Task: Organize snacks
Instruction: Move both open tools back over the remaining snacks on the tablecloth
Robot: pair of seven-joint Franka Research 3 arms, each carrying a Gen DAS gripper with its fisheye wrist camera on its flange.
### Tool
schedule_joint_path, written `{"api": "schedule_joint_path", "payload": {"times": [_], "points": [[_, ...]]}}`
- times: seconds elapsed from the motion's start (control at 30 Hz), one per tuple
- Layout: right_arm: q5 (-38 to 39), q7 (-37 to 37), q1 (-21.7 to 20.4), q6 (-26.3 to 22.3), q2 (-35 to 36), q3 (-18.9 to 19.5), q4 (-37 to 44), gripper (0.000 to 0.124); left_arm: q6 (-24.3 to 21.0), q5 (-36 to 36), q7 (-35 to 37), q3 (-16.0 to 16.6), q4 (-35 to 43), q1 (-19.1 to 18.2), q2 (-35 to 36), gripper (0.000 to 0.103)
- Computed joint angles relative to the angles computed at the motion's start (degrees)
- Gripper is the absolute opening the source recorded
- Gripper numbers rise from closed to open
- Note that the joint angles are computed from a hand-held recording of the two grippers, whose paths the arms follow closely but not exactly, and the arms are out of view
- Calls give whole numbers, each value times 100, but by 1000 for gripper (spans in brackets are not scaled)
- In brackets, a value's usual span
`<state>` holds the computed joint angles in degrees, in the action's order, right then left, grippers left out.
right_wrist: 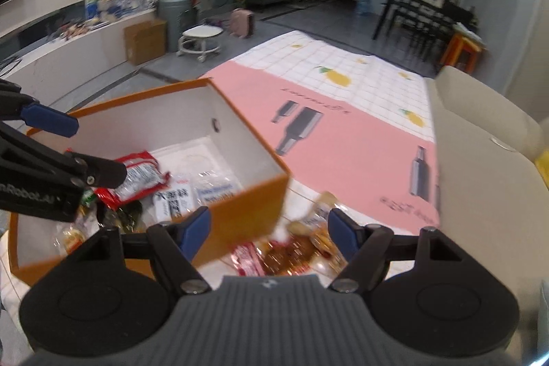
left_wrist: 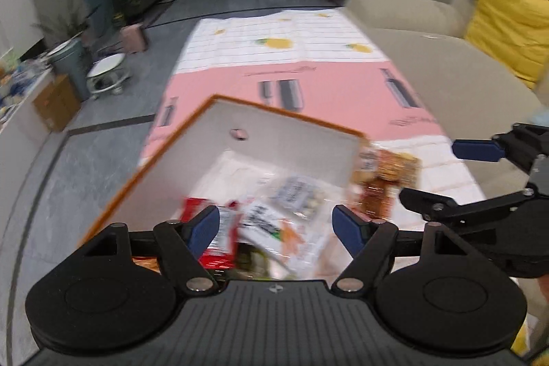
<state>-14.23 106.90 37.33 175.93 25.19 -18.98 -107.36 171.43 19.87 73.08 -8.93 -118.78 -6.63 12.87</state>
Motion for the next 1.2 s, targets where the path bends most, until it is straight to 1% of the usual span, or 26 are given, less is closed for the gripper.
{"api": "schedule_joint_path", "payload": {"times": [0.07, 0.13, 0.2, 0.23, 0.33, 0.37, 0.43, 0.47, 0.57, 0.63, 0.67, 0.73, 0.8, 0.83, 0.9, 0.97, 1.0, 1.1, 1.13, 1.17, 1.2], "points": [[-201, 438, 509, 240, -152, -613, -414, 73, 156, -504, 504, -421, -137, 263, -12, 85], [-250, 761, 915, 431, -281, -1093, -782, 73, 272, -668, 665, -523, -222, 261, -9, 85], [-172, 943, 1229, 558, -413, -1457, -1123, 73, 380, -736, 737, -565, -266, 197, 30, 85], [-137, 1036, 1469, 592, -457, -1725, -1275, 73, 424, -705, 680, -522, -294, 104, 43, 85], [17, 1290, 2285, 680, -432, -2612, -1656, 73, 595, -824, 732, -662, -351, 105, 124, 85], [100, 1321, 2444, 695, -427, -2785, -1771, 73, 650, -873, 782, -742, -334, 136, 196, 85], [286, 1290, 2513, 730, -462, -2871, -1957, 73, 749, -736, 631, -583, -383, -80, 236, 85], [377, 1259, 2512, 780, -490, -2881, -2071, 73, 777, -601, 536, -439, -352, -238, 300, 84], [626, 1130, 2486, 889, -432, -2878, -2226, 72, 792, -209, 306, -100, -281, -608, 449, 83], [751, 980, 2336, 967, -375, -2750, -2263, 72, 783, -21, 250, -24, -198, -699, 576, 83], [812, 899, 2180, 1035, -358, -2608, -2276, 72, 775, 48, 225, -3, -170, -724, 623, 83], [941, 764, 1892, 1103, -335, -2330, -2265, 72, 751, 243, 101, 176, -56, -901, 742, 83], [1034, 607, 1445, 1169, -332, -1888, -2186, 70, 746, 480, 6, 377, 116, -1091, 905, 83], [1081, 533, 1292, 1239, -320, -1734, -2184, 69, 730, 600, -19, 465, 231, -1172, 1003, 83], [1134, 363, 962, 1335, -242, -1409, -2096, 67, 680, 814, 47, 523, 431, -1232, 1181, 83], [1178, 179, 722, 1378, -114, -1178, -1947, 65, 633, 1060, 53, 692, 648, -1388, 1362, 83], [1215, 95, 653, 1402, -62, -1103, -1894, 64, 611, 1122, 71, 696, 731, -1390, 1435, 83], [1244, -174, 140, 1428, 105, -628, -1655, 61, 463, 1182, 116, 642, 1043, -1341, 1681, 80], [1235, -278, -57, 1406, 171, -444, -1549, 59, 428, 1154, 202, 534, 1136, -1242, 1758, 77], [1219, -402, -228, 1360, 256, -290, -1419, 58, 375, 1091, 362, 354, 1241, -1090, 1850, 75], [1203, -543, -337, 1341, 342, -194, -1309, 57, 318, 1051, 481, 259, 1339, -1017, 1930, 74]]}}
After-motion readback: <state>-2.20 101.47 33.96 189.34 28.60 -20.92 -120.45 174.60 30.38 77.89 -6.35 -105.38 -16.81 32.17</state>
